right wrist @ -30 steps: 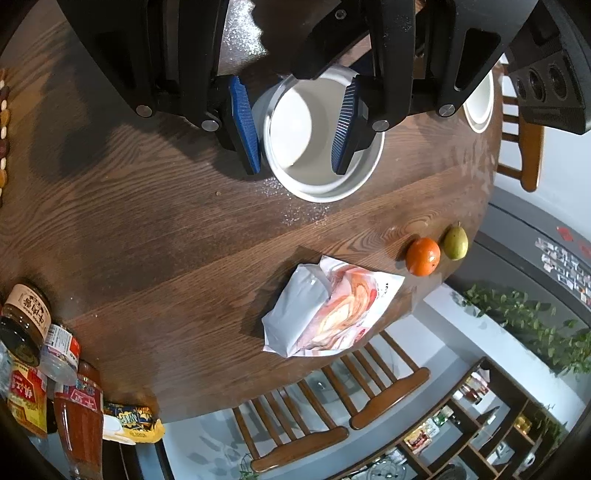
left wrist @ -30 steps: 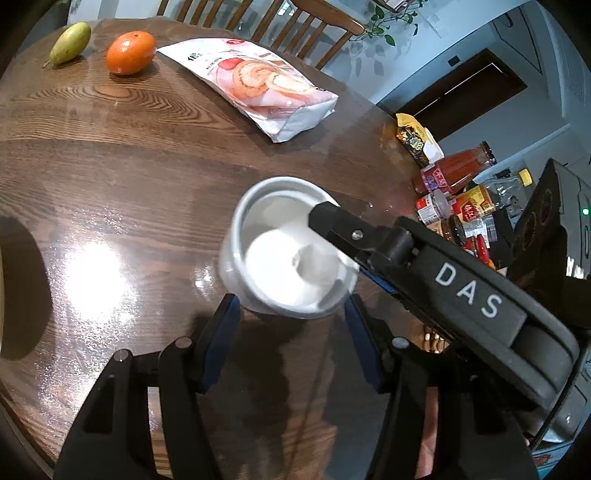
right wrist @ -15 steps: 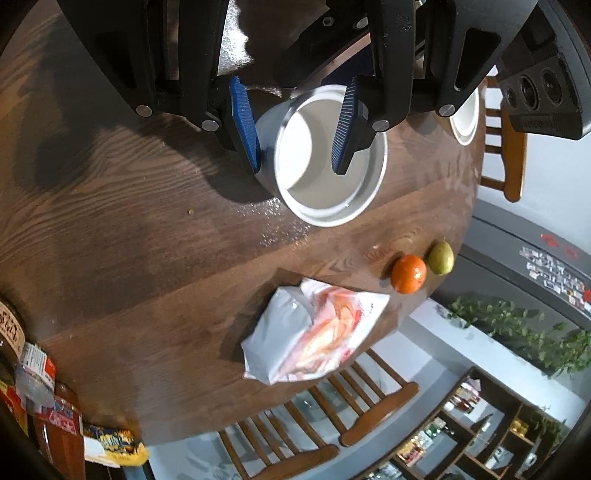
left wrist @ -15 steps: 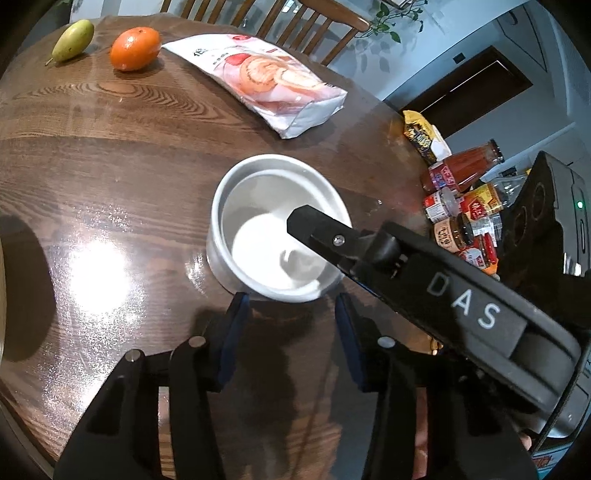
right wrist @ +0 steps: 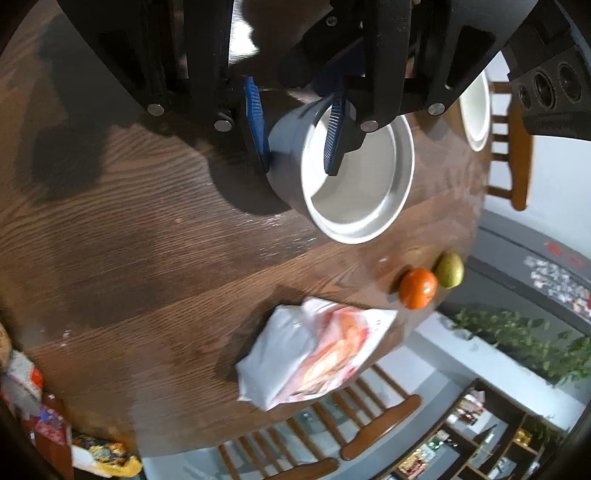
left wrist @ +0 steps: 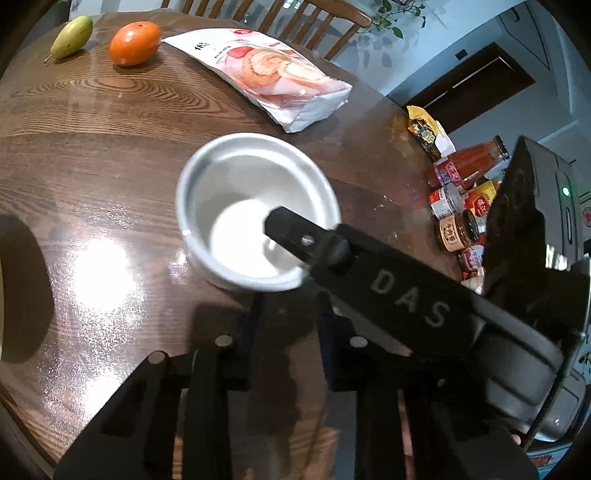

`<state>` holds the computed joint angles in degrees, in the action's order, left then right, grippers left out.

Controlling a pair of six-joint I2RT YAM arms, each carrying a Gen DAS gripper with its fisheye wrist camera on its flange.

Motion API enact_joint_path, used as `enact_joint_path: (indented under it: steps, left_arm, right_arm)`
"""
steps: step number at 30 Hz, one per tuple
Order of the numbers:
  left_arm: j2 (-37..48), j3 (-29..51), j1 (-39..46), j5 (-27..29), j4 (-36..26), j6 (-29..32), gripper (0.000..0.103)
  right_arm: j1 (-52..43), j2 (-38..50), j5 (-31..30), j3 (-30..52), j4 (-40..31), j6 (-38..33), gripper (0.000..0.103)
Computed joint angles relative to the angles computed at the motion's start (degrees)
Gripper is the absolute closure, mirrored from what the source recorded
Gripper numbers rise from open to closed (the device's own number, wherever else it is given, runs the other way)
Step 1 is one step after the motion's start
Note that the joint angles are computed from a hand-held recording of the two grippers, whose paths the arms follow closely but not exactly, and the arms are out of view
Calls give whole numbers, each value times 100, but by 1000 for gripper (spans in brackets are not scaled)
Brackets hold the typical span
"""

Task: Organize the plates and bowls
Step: 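Carry the ramekin toward the nested white bowls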

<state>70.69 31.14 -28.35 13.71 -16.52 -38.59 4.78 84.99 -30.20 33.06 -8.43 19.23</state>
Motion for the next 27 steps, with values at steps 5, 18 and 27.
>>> enact_joint_path:
  steps: [5, 18, 27]
  left_arm:
    - [41, -27, 75, 139, 46, 42, 82]
    - [-703, 178, 675, 8, -1018, 437, 71]
    - [-323, 133, 779, -586, -543, 252, 64]
  right_arm:
    - [9, -26, -74, -35, 36, -9, 73]
    - [-148, -95, -153, 13, -251, 20, 73]
    - [255, -329, 404, 2, 83, 614, 73]
